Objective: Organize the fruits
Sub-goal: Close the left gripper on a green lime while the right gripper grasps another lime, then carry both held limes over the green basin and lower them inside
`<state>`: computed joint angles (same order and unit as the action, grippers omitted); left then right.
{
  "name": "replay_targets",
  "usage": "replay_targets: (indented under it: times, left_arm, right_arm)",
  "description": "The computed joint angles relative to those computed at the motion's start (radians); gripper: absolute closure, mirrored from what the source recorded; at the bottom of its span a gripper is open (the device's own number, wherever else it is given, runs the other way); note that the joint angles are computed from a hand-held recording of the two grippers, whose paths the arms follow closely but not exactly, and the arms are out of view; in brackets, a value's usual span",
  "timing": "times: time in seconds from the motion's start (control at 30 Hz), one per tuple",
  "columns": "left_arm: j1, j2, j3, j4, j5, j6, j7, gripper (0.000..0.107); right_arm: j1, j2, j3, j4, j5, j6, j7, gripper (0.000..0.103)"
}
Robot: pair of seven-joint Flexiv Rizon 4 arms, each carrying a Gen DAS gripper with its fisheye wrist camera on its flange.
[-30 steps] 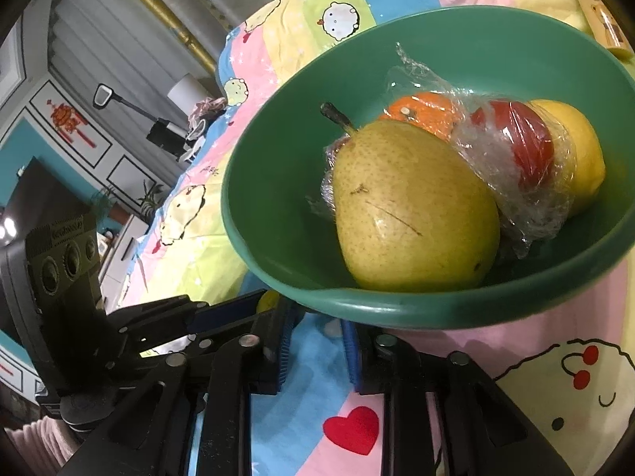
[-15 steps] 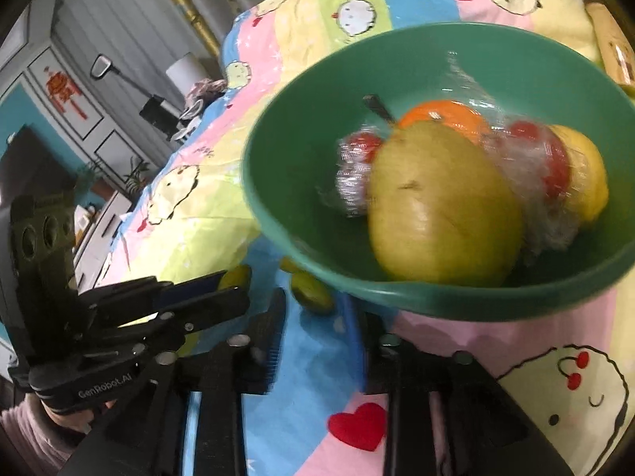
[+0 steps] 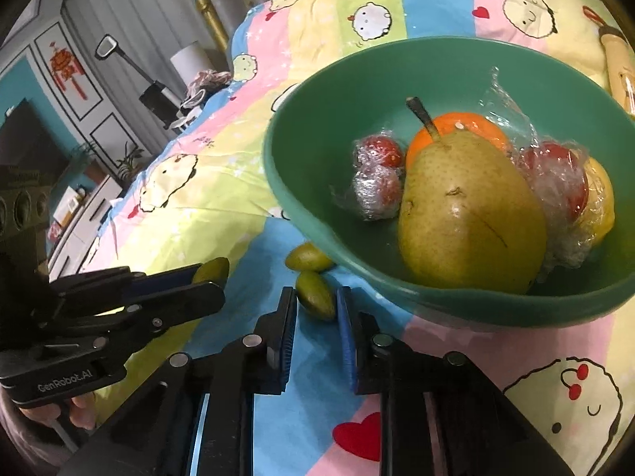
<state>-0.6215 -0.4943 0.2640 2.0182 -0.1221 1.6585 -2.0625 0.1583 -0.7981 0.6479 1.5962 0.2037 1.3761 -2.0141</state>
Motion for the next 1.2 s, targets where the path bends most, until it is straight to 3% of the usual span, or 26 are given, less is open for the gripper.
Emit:
replay_targets:
  times: [0.17, 0.37, 0.67, 0.9, 1.2]
  left_arm:
    - [-0.060, 0.009, 0.063, -0.008, 0.017, -0.012, -0.025, 0.089]
    - [-0.137, 0.024, 0.150, -0.016, 0.060, -0.037, -0.079, 0.089]
    - [-0.308, 0.038, 0.348, -0.065, 0.218, -0.123, -0.240, 0.089]
    - [-0.357, 0.050, 0.401, -0.111, 0.337, -0.187, -0.340, 0.089]
    - [-0.337, 0.074, 0.372, -0.154, 0.463, -0.243, -0.433, 0.089]
  right_arm:
    - [-0.024, -0.002, 0.031, 0.001, 0.017, 0.003, -0.023, 0.081]
    - [-0.121, 0.001, 0.145, 0.010, 0.090, -0.023, -0.114, 0.081]
    - [-0.227, 0.054, 0.266, 0.054, 0.238, 0.001, -0.290, 0.081]
    - [-0.301, 0.079, 0.329, 0.054, 0.357, -0.020, -0.415, 0.081]
    - [-0.348, 0.115, 0.336, 0.033, 0.513, -0.052, -0.530, 0.081]
